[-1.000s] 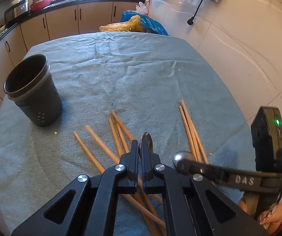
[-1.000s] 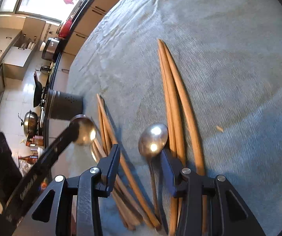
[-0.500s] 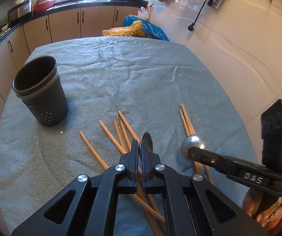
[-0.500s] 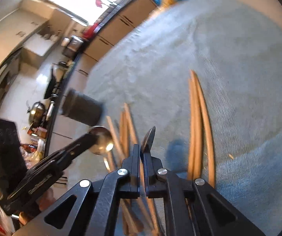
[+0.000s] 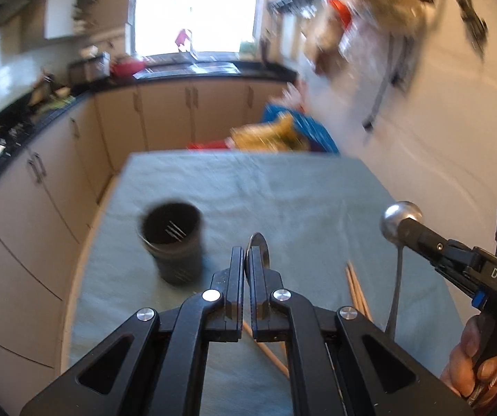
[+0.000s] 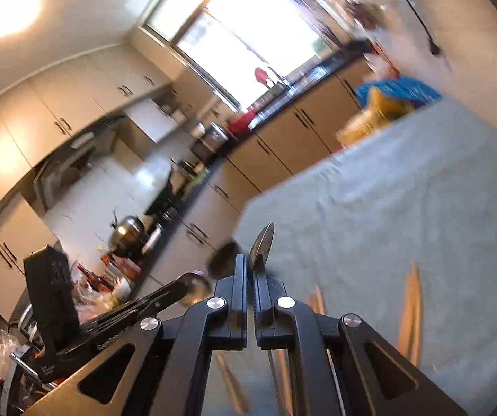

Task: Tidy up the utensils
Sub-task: 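Lift both spoons and carry them over the black utensil cup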

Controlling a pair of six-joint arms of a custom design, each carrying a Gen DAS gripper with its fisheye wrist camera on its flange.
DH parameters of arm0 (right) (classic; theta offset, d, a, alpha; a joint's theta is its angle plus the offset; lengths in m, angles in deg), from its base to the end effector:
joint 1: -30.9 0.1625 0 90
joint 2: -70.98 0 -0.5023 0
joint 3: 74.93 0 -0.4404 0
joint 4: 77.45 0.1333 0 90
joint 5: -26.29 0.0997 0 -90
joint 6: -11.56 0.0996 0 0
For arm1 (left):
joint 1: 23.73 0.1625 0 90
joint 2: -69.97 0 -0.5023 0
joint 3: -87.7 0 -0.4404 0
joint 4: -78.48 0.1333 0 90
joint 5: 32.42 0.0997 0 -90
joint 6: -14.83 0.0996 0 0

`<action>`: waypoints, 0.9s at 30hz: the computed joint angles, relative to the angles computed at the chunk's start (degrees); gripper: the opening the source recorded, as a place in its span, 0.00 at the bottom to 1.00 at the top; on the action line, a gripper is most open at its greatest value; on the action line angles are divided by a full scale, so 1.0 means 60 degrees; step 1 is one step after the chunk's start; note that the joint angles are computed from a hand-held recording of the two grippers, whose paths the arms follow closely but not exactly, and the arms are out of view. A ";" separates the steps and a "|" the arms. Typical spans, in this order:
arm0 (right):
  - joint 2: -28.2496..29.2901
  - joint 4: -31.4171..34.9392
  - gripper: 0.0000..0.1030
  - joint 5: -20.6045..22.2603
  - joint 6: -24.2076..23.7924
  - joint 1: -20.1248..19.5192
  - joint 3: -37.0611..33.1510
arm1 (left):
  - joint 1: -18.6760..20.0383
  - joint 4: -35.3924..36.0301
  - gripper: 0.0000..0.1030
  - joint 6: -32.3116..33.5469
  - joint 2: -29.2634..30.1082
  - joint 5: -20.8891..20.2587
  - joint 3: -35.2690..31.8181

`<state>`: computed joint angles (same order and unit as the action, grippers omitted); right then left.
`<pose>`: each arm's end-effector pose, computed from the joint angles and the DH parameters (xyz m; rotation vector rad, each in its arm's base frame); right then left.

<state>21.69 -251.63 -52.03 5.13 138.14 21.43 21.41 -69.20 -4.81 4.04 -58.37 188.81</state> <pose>0.3736 -0.6860 0.2032 -0.6556 2.6689 -0.8914 -0.3172 -0.6347 0.3653 0.2086 2.1588 -1.0804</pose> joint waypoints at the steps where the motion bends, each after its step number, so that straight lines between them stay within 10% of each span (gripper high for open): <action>1: 0.0111 0.0004 0.04 0.0128 -0.0010 0.0074 -0.0186 | -0.0039 -0.0206 0.02 0.0154 -0.0069 0.0342 -0.0085; 11: 0.2127 0.0905 0.04 0.0416 0.0034 0.0880 -0.3031 | 0.0463 -0.1497 0.02 0.1686 -0.0017 0.1603 -0.1128; 22: 0.4585 0.2076 0.04 -0.0063 -0.0179 0.1172 -0.6268 | 0.1386 -0.7840 0.03 0.8095 0.1905 0.2342 -0.3123; 27: 0.5125 0.2208 0.04 -0.0154 -0.0363 0.1123 -0.6752 | 0.1581 -0.8388 0.03 0.8633 0.2121 0.2110 -0.3064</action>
